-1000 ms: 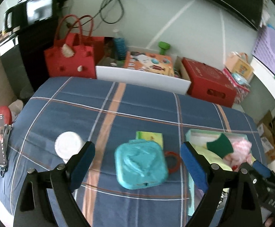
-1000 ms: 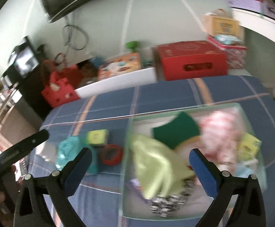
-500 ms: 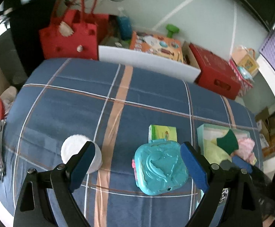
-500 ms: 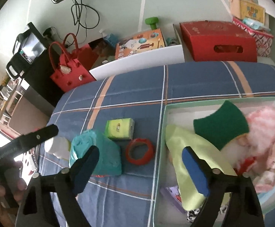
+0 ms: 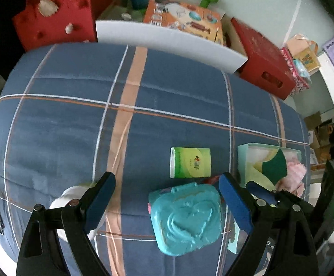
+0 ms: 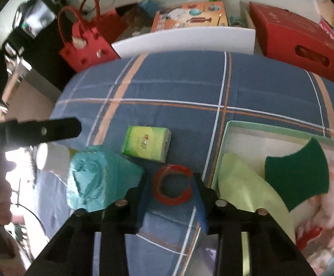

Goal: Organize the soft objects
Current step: 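Grasp the green tissue pack with the left tool while the right tool grasps the red tape roll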

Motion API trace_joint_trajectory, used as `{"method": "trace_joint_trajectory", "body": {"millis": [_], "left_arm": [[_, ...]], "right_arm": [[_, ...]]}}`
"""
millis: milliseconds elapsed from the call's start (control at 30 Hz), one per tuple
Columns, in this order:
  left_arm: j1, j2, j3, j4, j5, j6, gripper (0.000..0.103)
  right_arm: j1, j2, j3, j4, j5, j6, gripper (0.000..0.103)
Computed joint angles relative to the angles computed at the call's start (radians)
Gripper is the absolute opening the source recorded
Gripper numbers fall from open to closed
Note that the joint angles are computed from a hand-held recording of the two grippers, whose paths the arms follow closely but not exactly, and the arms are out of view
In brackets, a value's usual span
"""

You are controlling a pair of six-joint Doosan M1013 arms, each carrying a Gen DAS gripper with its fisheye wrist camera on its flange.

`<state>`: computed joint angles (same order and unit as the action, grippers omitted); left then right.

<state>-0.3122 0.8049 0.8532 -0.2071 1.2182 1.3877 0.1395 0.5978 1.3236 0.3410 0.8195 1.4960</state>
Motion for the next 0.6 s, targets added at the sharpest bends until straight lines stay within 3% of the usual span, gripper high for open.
{"method": "trace_joint_trajectory", "body": {"millis": [200, 600], "left_arm": [[0.001, 0.081, -0.117, -0.027, 0.132, -0.012, 0.092], [-0.005, 0.188, -0.28, -0.013, 0.284, -0.057, 0.092]], "right_arm": [[0.011, 0.046, -0.068, -0.09, 0.089, 0.01, 0.032], [0.025, 0.101, -0.139, -0.17, 0.188, 0.008, 0.031]]}}
